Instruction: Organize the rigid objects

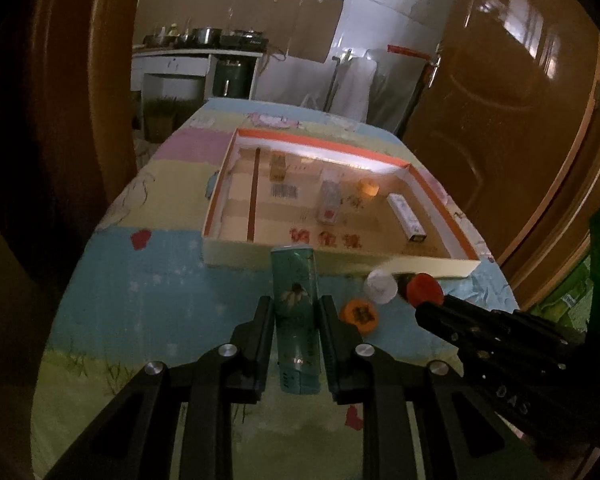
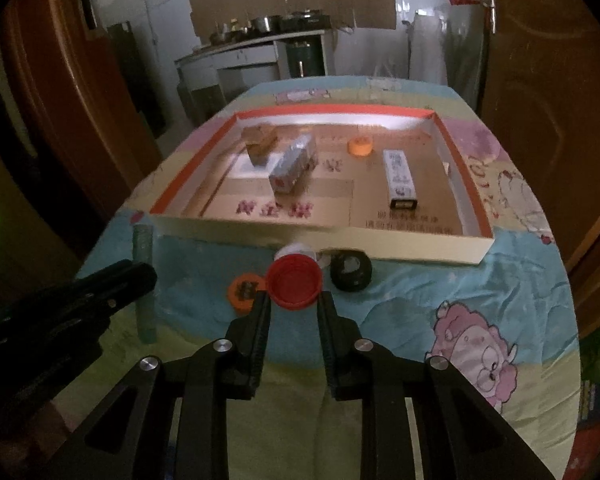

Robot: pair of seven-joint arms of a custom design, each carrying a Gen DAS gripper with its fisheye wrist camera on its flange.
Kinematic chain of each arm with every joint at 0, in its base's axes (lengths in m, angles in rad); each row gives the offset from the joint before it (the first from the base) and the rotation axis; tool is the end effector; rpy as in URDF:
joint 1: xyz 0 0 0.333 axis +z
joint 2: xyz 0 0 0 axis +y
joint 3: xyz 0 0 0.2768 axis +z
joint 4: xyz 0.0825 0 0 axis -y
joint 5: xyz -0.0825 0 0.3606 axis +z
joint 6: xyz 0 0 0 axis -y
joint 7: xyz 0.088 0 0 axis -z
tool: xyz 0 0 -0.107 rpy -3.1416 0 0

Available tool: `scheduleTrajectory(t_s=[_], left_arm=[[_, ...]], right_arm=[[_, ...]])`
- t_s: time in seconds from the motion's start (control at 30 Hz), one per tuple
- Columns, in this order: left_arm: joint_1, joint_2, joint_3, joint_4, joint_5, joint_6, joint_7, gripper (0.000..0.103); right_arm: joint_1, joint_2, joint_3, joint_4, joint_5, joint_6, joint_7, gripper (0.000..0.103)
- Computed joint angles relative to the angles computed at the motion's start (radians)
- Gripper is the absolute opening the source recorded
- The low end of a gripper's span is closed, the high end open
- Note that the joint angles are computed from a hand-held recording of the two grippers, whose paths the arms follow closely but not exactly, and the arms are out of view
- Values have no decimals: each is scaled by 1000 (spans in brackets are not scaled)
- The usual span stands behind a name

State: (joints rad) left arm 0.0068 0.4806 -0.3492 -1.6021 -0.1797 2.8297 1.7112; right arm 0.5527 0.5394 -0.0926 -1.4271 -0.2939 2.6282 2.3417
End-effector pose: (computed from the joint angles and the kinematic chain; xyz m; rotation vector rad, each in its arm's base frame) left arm 0.6660 -0.1839 0.4308 -1.6517 2.0873 -1.0570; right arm 0.6284 0.3350 0.4349 -1.6999 1.8303 -0.4845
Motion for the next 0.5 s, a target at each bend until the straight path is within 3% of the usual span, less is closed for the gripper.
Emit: scheduleTrajectory(t_s=[0.5], left_arm=[[-45, 102, 25, 194, 56, -66, -34, 23]], right_arm=[[-28, 46, 4, 89, 31, -19, -40, 19]])
